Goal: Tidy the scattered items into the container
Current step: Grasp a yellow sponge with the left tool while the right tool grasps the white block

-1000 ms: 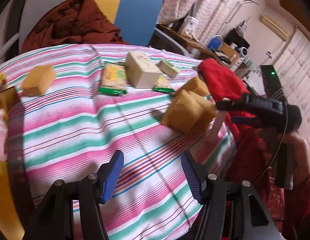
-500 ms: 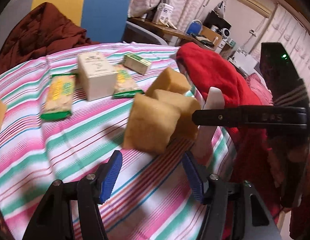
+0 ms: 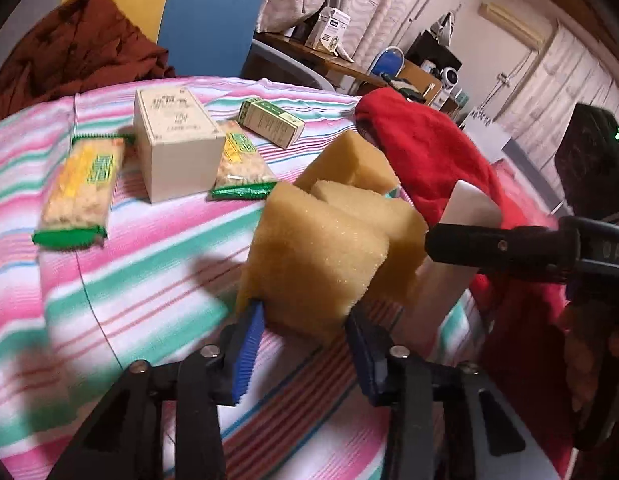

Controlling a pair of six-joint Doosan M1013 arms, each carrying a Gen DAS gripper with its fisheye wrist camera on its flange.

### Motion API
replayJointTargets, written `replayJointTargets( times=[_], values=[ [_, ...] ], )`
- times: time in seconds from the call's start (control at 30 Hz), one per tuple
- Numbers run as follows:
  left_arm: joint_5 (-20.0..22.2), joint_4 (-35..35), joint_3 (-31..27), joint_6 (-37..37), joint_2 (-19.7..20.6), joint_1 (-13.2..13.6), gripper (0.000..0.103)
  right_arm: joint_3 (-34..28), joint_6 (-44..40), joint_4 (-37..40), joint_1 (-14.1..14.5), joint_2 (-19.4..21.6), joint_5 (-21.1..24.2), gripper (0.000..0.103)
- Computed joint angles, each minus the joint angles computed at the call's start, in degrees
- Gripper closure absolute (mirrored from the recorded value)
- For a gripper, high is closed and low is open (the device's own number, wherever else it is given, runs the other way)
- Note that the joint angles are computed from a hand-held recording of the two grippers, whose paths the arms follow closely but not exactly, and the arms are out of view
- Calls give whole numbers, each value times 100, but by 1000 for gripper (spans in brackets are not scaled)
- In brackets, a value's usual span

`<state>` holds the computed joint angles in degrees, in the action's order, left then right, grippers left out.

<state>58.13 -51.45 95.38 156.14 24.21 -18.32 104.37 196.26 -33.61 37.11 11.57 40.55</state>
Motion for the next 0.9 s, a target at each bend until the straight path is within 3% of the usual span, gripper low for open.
replayJointTargets(
  times=[0.33, 0.5, 0.57, 0.67, 0.9],
  values=[
    [-82, -290, 185, 344, -184, 148, 85, 10, 175, -131, 22, -1, 38, 38],
    [-80, -345, 198, 313, -183, 241, 85, 11, 218, -157, 35, -4, 60, 38],
    [-149, -299, 211, 248, -192, 238, 76, -5, 179, -129, 34, 5, 84, 38],
    [-282, -218, 177, -5, -174, 194, 45, -1, 195, -135, 33, 5, 71, 38],
    [-135, -8, -64, 213, -11, -8, 40, 13, 185, -126, 24, -1, 16, 38]
  ],
)
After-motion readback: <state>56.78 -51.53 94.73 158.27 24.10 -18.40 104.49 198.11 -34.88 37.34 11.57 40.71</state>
